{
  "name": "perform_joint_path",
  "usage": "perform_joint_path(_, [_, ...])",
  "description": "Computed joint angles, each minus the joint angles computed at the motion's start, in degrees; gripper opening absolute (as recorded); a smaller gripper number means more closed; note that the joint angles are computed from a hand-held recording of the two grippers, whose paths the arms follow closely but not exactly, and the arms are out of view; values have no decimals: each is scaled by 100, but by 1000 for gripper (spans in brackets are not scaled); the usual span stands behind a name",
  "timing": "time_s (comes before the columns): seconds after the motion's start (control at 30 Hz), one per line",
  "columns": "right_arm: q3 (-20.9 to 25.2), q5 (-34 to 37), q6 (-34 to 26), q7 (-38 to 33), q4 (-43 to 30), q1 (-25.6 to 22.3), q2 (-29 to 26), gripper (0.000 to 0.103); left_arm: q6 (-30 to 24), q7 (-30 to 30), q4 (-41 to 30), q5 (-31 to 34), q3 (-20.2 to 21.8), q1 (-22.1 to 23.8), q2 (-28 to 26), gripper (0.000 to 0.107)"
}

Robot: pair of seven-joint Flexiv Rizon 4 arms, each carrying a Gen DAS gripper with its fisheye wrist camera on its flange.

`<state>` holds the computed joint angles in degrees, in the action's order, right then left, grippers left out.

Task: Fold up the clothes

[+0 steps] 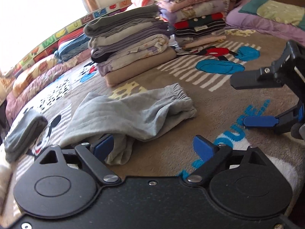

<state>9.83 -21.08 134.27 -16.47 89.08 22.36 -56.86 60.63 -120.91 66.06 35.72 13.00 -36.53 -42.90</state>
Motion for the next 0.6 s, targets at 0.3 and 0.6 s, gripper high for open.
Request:
perform_joint_path(0.3, [68, 130, 513, 471, -272, -48, -306, 103, -553, 1525, -1248, -42, -118, 79, -917, 71])
perform_joint_path(0.6, [-53, 512, 1166, 886, -672, 98, -688, 103, -1128, 1322, -2133, -218, 129, -33, -1444, 15])
